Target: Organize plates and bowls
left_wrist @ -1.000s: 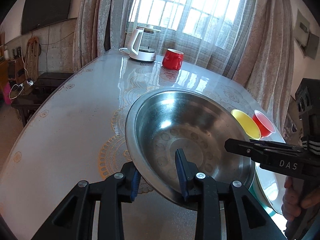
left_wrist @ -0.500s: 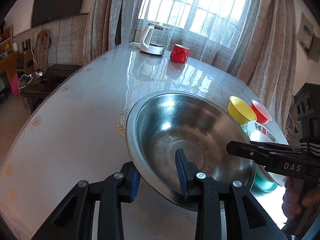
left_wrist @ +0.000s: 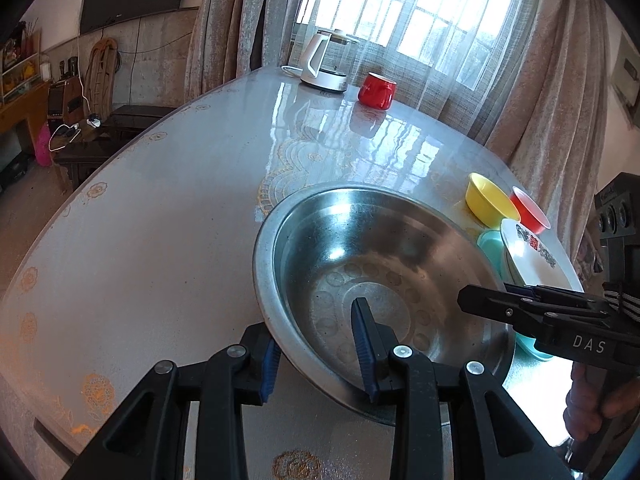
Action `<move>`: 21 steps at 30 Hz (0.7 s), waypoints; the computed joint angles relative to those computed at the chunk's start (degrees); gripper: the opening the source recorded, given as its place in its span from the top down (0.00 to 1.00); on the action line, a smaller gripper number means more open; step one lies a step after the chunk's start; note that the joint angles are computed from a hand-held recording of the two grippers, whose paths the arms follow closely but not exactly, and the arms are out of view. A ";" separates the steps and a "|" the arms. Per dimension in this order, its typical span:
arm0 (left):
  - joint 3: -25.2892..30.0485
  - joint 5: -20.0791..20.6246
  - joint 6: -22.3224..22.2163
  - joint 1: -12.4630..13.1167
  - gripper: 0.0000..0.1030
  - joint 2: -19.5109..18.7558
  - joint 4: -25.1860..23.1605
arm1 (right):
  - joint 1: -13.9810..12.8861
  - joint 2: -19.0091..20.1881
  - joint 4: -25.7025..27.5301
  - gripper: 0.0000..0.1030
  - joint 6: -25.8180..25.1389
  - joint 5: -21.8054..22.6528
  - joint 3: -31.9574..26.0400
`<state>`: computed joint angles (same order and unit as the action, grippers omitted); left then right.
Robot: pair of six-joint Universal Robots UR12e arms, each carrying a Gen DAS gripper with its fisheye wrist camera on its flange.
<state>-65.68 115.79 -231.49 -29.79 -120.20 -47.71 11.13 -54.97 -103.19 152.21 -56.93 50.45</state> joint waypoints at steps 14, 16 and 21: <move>0.05 1.53 -1.78 0.03 0.67 0.05 -2.00 | -0.17 -1.42 -3.33 0.67 0.13 -1.66 2.32; 0.24 2.10 -2.24 0.03 0.67 0.11 -2.65 | -0.54 -1.41 -3.97 0.67 1.16 -0.79 2.29; 0.56 5.40 -2.92 -0.27 0.65 0.23 -3.24 | -1.47 -2.22 -7.66 0.67 3.32 2.39 3.93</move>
<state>-65.12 121.18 -234.41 -30.06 -119.97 -50.95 9.66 -57.19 -110.85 155.53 -54.54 54.39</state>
